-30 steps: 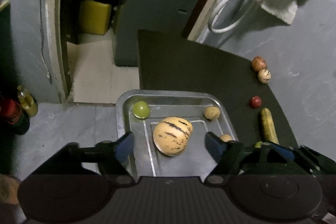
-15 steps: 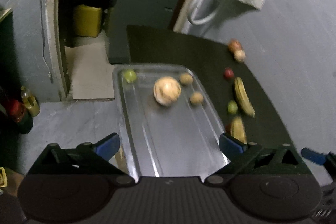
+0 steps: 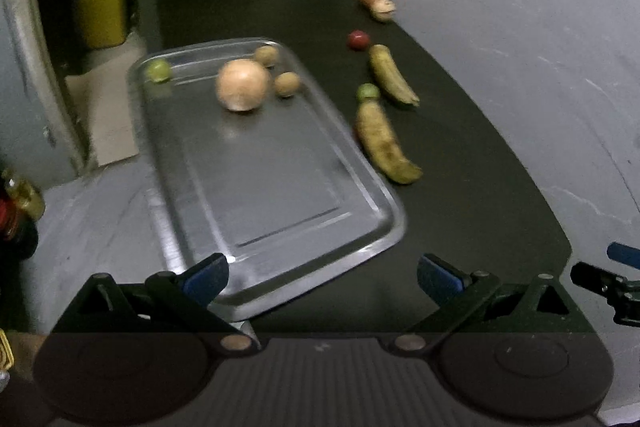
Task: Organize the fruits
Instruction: 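Move both open tools toward the bananas and green grape on the table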
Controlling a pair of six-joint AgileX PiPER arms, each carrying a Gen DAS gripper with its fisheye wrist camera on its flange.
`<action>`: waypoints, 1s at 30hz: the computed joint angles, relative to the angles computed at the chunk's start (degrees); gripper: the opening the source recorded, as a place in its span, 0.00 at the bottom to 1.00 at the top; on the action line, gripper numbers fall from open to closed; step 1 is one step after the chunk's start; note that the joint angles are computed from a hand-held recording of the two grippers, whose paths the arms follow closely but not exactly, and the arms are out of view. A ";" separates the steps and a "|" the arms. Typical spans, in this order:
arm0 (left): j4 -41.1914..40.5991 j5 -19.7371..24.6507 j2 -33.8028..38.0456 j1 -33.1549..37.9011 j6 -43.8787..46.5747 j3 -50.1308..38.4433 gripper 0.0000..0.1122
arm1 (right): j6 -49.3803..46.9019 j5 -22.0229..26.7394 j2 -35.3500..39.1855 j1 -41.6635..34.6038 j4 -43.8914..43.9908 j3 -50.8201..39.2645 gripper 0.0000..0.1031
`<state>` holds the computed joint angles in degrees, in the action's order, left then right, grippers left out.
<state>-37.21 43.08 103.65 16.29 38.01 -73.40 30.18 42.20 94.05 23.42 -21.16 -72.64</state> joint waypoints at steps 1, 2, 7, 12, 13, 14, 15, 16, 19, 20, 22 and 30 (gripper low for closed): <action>0.05 -0.13 0.03 -0.73 -0.05 -0.16 0.91 | 0.09 0.72 -0.61 -0.25 -0.06 0.23 0.99; 0.15 -0.37 0.06 -1.49 -0.23 -0.24 0.91 | 0.15 1.14 -0.97 -0.34 -0.30 0.37 0.99; 0.76 -0.95 0.49 -4.30 -1.58 -1.08 0.91 | -3.53 2.30 -1.07 -1.89 0.62 -0.72 0.99; 2.18 -1.48 1.39 -6.65 -4.85 -2.56 0.91 | -10.45 2.46 0.67 -4.42 4.00 -3.26 0.99; 2.53 -1.57 1.69 -6.98 -5.72 -2.92 0.91 | -12.00 2.48 1.21 -4.99 4.74 -3.95 0.99; 3.02 -1.73 1.99 -7.37 -6.86 -3.31 0.91 | -13.34 2.52 1.75 -5.51 5.42 -4.61 0.99; 3.57 -1.86 2.21 -7.70 -8.01 -3.63 0.91 | -15.00 2.47 2.40 -6.18 6.37 -5.35 0.99; 4.35 -2.07 2.44 -8.13 -9.48 -3.96 0.91 | -16.77 2.39 3.08 -6.90 7.52 -6.08 0.99; 7.07 -2.39 2.94 -9.16 -13.69 -4.98 0.91 | -21.56 2.08 5.16 -8.85 11.05 -8.25 0.99; 8.27 -2.53 2.96 -9.57 -15.25 -5.23 0.91 | -23.39 1.97 6.10 -9.50 12.54 -9.25 0.99; 10.79 -2.72 2.96 -10.33 -18.09 -5.71 0.91 | -26.65 1.68 7.98 -10.52 15.38 -11.08 0.99; 20.66 -0.43 3.17 -12.30 -30.35 -9.58 0.91 | -40.60 2.50 15.92 -13.45 28.12 -19.31 0.99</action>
<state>-16.55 42.65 106.82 3.99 7.66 -82.99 -10.42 44.71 109.96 9.97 6.96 -91.95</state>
